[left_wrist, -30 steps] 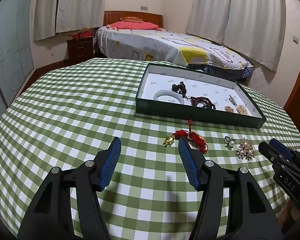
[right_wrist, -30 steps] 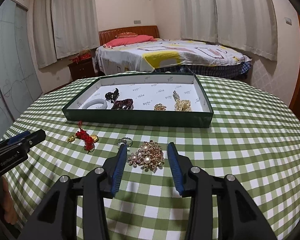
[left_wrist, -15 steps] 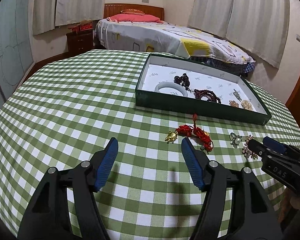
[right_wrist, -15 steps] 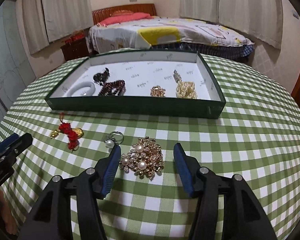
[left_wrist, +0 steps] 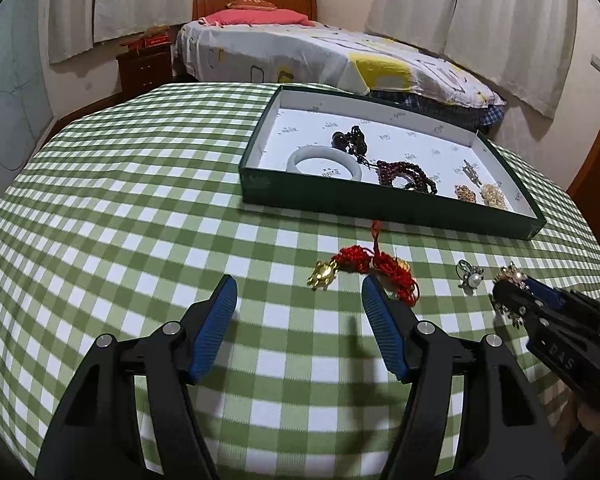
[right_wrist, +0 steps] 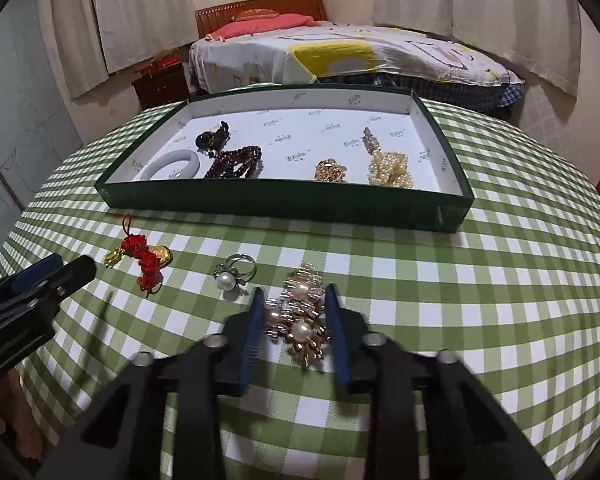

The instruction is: Organize jewelry

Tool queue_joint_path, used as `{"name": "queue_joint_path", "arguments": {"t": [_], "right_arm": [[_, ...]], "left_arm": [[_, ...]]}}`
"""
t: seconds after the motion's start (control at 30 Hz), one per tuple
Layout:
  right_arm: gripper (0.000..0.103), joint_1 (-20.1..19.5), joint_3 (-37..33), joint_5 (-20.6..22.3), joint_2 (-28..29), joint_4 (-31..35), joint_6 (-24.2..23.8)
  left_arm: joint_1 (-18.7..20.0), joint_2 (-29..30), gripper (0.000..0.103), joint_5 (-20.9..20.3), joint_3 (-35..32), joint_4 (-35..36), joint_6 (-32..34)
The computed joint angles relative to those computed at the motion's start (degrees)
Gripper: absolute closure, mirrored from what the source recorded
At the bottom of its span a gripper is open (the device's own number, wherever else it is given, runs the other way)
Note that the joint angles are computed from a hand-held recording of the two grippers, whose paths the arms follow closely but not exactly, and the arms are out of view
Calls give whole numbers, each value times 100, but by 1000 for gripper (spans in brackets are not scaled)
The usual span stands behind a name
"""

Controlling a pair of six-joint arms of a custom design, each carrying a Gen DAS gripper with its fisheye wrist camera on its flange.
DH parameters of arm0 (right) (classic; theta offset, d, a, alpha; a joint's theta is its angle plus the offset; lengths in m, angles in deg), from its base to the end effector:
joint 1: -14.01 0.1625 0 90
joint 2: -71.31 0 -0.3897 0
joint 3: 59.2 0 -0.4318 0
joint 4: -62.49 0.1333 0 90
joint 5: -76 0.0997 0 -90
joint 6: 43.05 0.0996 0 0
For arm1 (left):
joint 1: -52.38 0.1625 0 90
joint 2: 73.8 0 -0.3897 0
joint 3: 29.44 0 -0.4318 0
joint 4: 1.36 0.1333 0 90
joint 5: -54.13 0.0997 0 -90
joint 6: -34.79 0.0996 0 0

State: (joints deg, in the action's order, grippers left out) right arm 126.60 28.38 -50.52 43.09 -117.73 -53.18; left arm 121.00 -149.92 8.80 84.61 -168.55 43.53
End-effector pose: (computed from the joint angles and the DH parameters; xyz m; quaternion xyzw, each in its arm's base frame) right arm 0.3334 -0.6087 -0.0423 0.1779 -0.9018 0.2839 0.2728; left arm -0.0134 -0.5919 0.2836 0.1031 0.8745 -0.3483 0.3216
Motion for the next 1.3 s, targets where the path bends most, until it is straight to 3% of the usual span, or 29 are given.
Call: {"name": "queue_joint_path", "arguments": {"t": [0.1, 0.37, 0.53, 0.63, 0.83, 1.3], "right_arm": [[76, -29, 58, 64, -55, -18, 42], [76, -103, 146, 191, -156, -36, 148], [76, -124, 166, 252, -181, -32, 167], [76, -134, 179, 280, -196, -34, 182], [76, -126, 209, 299, -207, -115, 126], [76, -51, 330, 235, -240, -488, -72]], "left_arm": [[40, 98, 48, -72, -178, 237, -30], [87, 376, 49, -99, -458, 473, 120], [121, 510, 67, -165, -616, 593, 179], [129, 500, 89, -226, -617, 610, 224], [183, 378, 89, -370, -550, 568, 93], [101, 158, 89, -259, -275, 154, 209]]}}
